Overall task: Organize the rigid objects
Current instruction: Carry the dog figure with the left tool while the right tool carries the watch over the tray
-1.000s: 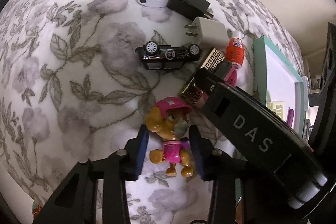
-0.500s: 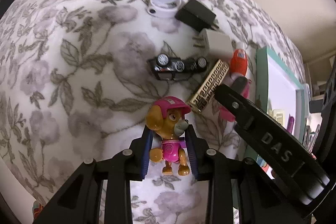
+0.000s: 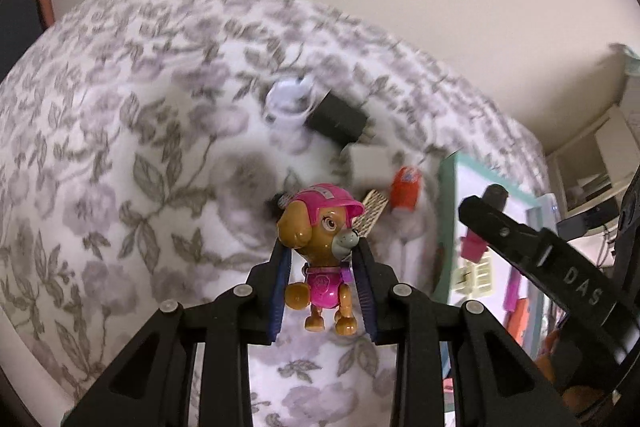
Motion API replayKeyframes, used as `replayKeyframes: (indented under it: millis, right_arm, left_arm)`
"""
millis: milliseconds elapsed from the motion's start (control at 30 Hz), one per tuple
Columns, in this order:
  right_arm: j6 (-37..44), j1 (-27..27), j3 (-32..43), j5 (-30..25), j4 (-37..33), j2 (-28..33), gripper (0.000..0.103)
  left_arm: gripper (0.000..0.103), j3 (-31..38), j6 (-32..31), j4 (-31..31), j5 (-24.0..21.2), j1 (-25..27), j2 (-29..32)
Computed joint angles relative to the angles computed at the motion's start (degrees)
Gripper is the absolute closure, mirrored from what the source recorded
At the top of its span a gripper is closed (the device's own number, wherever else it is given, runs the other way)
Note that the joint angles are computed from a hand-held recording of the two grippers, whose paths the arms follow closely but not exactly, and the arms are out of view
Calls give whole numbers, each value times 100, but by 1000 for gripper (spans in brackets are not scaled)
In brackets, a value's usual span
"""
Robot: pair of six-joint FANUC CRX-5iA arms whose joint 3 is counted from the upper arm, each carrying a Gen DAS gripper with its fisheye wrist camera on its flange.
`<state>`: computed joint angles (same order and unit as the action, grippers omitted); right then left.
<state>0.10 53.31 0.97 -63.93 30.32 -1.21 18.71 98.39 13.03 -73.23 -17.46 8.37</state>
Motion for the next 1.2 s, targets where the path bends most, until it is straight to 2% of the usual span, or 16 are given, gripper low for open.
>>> replayKeyframes:
  millis: [267, 500, 633, 767, 1200]
  right_arm:
    - [-509, 294, -198, -936, 760, -485, 39]
    - [-745, 484, -311, -1830, 1148, -837, 40]
    - [-961, 557, -464, -2063, 1297, -1066, 39]
    - [-1105, 551, -622, -2146, 1360, -1232, 39]
    - [-1034, 184, -992, -2101, 1055, -1454, 39]
  left_arm:
    - [70, -334, -533, 341, 873, -123, -310]
    - [70, -736, -1279, 856, 1719, -309, -589]
    - [70, -817, -1705, 992, 1996, -539, -630]
    - [70, -743, -1981, 1103, 2068, -724, -516]
    - [70, 167, -1898, 897, 1749, -1163, 465]
